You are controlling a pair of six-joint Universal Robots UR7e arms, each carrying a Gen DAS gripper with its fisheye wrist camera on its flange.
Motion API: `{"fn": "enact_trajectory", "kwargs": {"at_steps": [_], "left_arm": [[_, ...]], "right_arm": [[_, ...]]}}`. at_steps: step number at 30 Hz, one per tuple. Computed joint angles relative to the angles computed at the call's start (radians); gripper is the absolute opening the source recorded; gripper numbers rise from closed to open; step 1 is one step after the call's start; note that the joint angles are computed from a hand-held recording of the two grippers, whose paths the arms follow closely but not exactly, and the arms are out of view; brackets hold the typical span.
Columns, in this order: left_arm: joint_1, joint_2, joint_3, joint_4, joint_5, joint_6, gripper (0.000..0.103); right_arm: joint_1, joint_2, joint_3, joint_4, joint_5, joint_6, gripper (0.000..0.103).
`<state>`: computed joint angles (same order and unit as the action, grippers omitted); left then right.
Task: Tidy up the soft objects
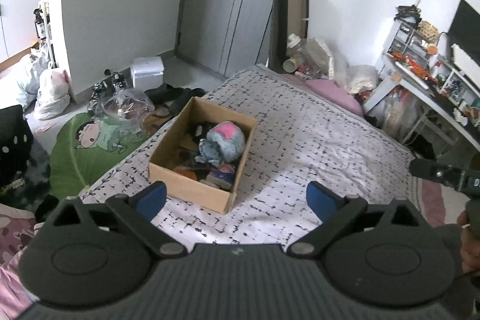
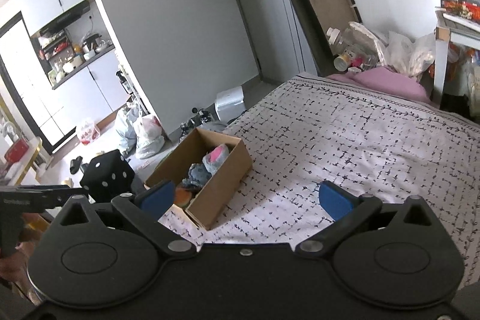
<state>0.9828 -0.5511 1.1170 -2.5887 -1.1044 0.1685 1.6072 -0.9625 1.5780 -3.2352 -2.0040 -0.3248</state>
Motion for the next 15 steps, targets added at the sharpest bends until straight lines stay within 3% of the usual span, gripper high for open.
{"fn": "enact_trajectory", "kwargs": {"at_steps": [6, 12, 15], "left_arm": [[-0.020, -0.052, 0.090, -0.047, 0.006, -0.020, 0.099], [-0.038, -0.090, 0.158, -0.092, 0.027, -0.042, 0.099], [-0.047, -0.106, 0.184, -0.097, 0.027, -0.063, 0.099]], "right_arm": [[0.020, -0.024, 0.046, -0.012, -0.013, -0.003, 0.103], [0.048, -0.024, 0.061, -0.046, -0.093, -0.029, 0.103], [0.050, -0.033, 0.074, -0.039, -0.092, -0.033, 0.103]]}}
